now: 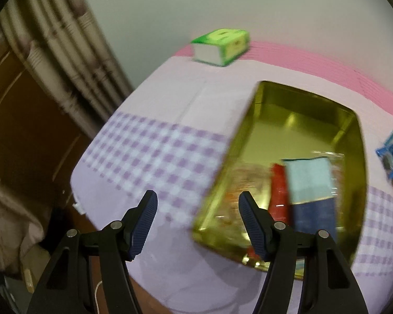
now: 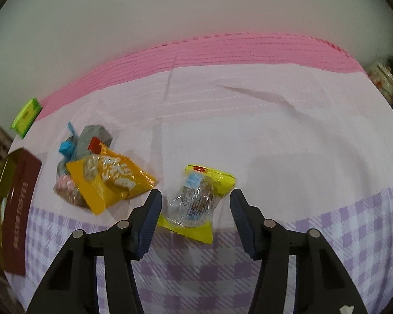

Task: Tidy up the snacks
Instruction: 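Move the right gripper to the yellow-wrapped snack and grasp it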

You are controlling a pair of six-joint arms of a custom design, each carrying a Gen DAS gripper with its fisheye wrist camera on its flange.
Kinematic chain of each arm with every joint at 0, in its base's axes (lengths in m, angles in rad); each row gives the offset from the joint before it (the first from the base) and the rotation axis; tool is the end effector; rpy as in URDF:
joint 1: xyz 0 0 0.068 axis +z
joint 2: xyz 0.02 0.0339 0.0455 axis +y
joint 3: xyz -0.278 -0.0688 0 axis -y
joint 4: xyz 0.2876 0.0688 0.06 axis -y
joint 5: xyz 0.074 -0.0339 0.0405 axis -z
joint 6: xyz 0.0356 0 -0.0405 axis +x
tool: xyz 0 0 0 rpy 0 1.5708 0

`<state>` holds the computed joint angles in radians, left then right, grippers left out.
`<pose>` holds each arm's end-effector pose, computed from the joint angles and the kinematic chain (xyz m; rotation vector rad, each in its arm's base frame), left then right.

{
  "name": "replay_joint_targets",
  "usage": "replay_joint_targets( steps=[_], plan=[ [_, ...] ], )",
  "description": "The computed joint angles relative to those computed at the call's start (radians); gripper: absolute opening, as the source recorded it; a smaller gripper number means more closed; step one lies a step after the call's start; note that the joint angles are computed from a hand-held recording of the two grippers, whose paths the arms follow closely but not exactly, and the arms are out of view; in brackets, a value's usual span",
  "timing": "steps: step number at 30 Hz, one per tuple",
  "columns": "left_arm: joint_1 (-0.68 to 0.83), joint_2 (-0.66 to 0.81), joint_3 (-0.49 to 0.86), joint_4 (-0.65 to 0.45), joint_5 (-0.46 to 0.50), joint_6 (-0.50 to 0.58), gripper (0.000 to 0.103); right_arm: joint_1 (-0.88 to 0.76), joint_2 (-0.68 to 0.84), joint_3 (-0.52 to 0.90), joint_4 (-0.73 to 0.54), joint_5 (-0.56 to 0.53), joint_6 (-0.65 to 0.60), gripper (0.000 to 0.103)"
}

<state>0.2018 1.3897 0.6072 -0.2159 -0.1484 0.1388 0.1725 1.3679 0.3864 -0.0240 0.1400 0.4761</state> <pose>0.2687 0.0603 0.1349 -0.1379 2.5812 0.3182 0.2296 0.0350 0.0878 0.4390 2.5246 0.0668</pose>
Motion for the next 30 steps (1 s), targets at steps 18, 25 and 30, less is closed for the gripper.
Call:
replay_joint_targets(
  steps=[18,25,30],
  plan=[
    [-0.532,0.151,0.115,-0.034,-0.051,-0.185,0.066,-0.088,-0.048,-0.045,0.036,-0.114,-0.122,0.048],
    [-0.56,0.179,0.123,-0.024,-0.046,-0.182,0.066,-0.143,-0.075,-0.028,-0.009,-0.189,-0.094,0.053],
    [-0.554,0.194,0.123,-0.011,-0.032,-0.192,0.066,-0.153,-0.023,0.023,-0.036,-0.194,-0.096,0.049]
  ],
)
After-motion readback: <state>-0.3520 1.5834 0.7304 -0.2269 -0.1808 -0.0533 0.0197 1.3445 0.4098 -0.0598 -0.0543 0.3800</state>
